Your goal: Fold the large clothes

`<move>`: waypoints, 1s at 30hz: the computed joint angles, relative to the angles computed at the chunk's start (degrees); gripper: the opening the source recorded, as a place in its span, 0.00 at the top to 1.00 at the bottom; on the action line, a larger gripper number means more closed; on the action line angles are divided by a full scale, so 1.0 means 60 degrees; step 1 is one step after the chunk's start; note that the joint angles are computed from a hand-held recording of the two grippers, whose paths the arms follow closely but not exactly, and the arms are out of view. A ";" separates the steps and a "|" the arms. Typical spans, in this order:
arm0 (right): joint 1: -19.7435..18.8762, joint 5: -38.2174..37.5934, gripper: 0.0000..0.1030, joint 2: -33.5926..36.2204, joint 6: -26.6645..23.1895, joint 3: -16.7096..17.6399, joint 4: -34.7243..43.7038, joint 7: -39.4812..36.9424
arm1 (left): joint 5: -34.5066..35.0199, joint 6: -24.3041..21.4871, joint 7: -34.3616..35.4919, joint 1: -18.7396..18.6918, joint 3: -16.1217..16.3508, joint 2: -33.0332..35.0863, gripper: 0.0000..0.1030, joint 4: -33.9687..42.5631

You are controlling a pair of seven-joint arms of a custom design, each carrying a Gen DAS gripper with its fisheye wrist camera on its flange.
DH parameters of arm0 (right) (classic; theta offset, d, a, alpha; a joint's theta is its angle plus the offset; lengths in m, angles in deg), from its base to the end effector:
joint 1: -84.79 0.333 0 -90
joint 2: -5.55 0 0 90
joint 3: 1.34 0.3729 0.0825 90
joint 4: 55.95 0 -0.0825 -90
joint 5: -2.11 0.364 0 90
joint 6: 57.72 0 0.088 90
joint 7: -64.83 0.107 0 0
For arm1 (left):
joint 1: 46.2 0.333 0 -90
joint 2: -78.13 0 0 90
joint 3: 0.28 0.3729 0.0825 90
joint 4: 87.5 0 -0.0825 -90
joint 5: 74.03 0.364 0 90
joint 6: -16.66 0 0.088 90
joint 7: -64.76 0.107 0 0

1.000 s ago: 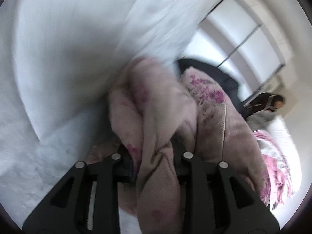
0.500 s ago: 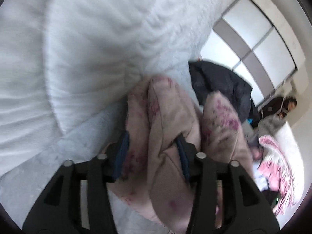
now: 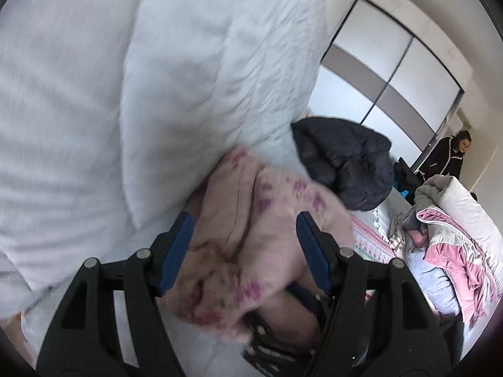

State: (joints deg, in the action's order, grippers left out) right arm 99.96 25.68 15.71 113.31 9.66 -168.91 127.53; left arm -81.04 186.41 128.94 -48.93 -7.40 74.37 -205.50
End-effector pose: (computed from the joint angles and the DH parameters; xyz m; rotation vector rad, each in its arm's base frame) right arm 0.5830 0.2451 0.5453 -2.0312 1.1554 -0.5006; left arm 0.5543 -0.0903 0.6475 -2.0703 1.3969 -1.2111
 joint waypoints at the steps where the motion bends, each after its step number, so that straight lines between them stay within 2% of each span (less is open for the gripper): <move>1: -0.0128 0.0249 0.32 0.0058 -0.0222 0.0094 0.0134 -0.0085 | -0.0164 0.0023 0.0102 -0.0046 0.0014 -0.0036 0.33 -0.0132; 3: -0.0128 0.0287 0.32 0.0145 -0.0443 0.0028 0.0348 0.0018 | 0.0184 -0.0099 -0.0299 0.0082 -0.0040 -0.0169 0.33 -0.0305; 5: -0.0328 0.0780 0.32 -0.0021 -0.0050 0.0319 0.0099 -0.0712 | 0.0448 -0.0084 -0.0711 0.0159 -0.0105 -0.0430 0.33 -0.0549; 6: -0.0534 0.1458 0.32 -0.0184 0.0242 0.0596 -0.0121 -0.1494 | 0.0406 0.0028 -0.0761 0.0119 -0.0104 -0.0574 0.33 -0.0699; 7: -0.0997 0.2806 0.31 -0.0478 0.0446 0.1151 -0.0327 -0.2740 | 0.0568 0.0043 -0.0942 0.0157 -0.0177 -0.0694 0.33 -0.0796; 9: -0.1557 0.5338 0.24 -0.1053 -0.0103 0.1586 -0.0324 -0.4625 | 0.2342 -0.0444 -0.2458 0.0896 -0.0851 -0.0897 0.32 -0.0804; 10: -0.1558 0.6153 0.19 -0.1348 -0.0310 0.1504 -0.0427 -0.5190 | 0.3328 -0.0876 -0.3289 0.1234 -0.1179 -0.1065 0.32 -0.0797; 12: -0.1549 0.7206 0.17 -0.2131 -0.0946 0.1123 -0.0767 -0.5897 | 0.4274 -0.1493 -0.4175 0.1335 -0.1424 -0.1342 0.32 -0.0794; 14: -0.1445 0.7408 0.17 -0.2727 -0.1298 0.0714 -0.1178 -0.6061 | 0.4775 -0.1779 -0.4705 0.1221 -0.1510 -0.1647 0.31 -0.0930; 16: -0.1336 0.7584 0.17 -0.3420 -0.1827 0.0230 -0.1689 -0.6312 | 0.5651 -0.2154 -0.5534 0.1358 -0.1833 -0.2006 0.29 -0.1025; 18: -0.1179 0.7599 0.17 -0.4128 -0.1981 -0.0142 -0.2311 -0.6471 | 0.6574 -0.2390 -0.6339 0.1477 -0.2212 -0.2373 0.26 -0.1124; 21: -0.1324 0.6395 0.17 -0.5133 -0.1868 -0.0333 -0.3160 -0.5615 | 0.7090 -0.2882 -0.6915 0.1259 -0.2487 -0.2846 0.25 -0.1317; 24: -0.1256 0.5813 0.17 -0.6254 -0.2180 -0.0788 -0.3918 -0.5319 | 0.7256 -0.3419 -0.7185 0.0894 -0.2715 -0.3180 0.25 -0.1445; 27: -0.1284 0.5062 0.16 -0.7335 -0.2507 -0.1118 -0.4630 -0.4924 | 0.7332 -0.4483 -0.7149 0.0431 -0.3113 -0.3538 0.24 -0.1441; 30: -0.1474 0.4231 0.16 -0.8437 -0.3005 -0.1459 -0.5338 -0.4307 | 0.7599 -0.5190 -0.7678 0.0169 -0.3527 -0.3947 0.18 -0.1559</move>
